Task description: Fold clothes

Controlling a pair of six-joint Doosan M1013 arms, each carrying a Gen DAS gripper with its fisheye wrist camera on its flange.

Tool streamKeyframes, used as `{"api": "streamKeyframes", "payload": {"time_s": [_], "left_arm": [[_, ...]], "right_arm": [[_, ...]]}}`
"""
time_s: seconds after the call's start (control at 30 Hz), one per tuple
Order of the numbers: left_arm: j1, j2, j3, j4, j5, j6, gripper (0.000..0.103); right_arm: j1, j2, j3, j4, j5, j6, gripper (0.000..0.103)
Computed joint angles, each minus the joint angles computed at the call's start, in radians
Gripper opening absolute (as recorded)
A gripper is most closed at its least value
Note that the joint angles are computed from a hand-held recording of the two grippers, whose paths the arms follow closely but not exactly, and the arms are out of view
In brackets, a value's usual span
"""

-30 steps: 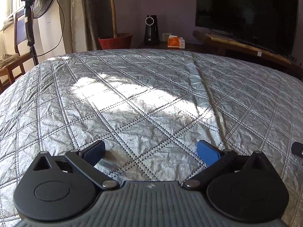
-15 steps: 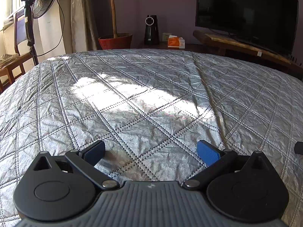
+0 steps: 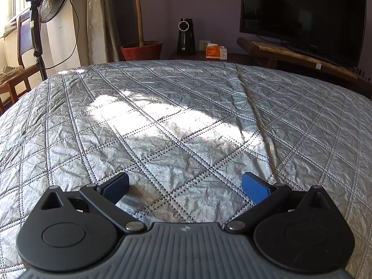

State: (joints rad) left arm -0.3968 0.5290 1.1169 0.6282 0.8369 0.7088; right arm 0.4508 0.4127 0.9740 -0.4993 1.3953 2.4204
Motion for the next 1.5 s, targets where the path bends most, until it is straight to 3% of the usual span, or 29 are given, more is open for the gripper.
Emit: {"api": "streamKeyframes", "payload": {"time_s": [0.07, 0.17, 0.3, 0.6, 1.03, 1.5], "left_arm": [[0.0, 0.0, 0.0, 0.0, 0.0, 0.0, 0.103], [0.0, 0.0, 0.0, 0.0, 0.0, 0.0, 0.103], [0.0, 0.0, 0.0, 0.0, 0.0, 0.0, 0.103], [0.0, 0.0, 0.0, 0.0, 0.0, 0.0, 0.103], [0.0, 0.0, 0.0, 0.0, 0.001, -0.001, 0.103], [0.0, 0.0, 0.0, 0.0, 0.001, -0.001, 0.103]], "right_arm": [[0.012, -0.033, 0.013, -0.037, 0.028, 0.024, 0.103], [0.004, -0.089, 0.053, 0.018, -0.011, 0.061, 0.103], [0.045, -0.098, 0.027, -0.048, 0.068, 0.039, 0.103], [0.088, -0.144, 0.039, -0.048, 0.01, 0.029, 0.103], [0.118, -0.172, 0.051, -0.076, 0.001, 0.035, 0.103], [0.118, -0.182, 0.059, -0.072, -0.025, 0.035, 0.103]]}}
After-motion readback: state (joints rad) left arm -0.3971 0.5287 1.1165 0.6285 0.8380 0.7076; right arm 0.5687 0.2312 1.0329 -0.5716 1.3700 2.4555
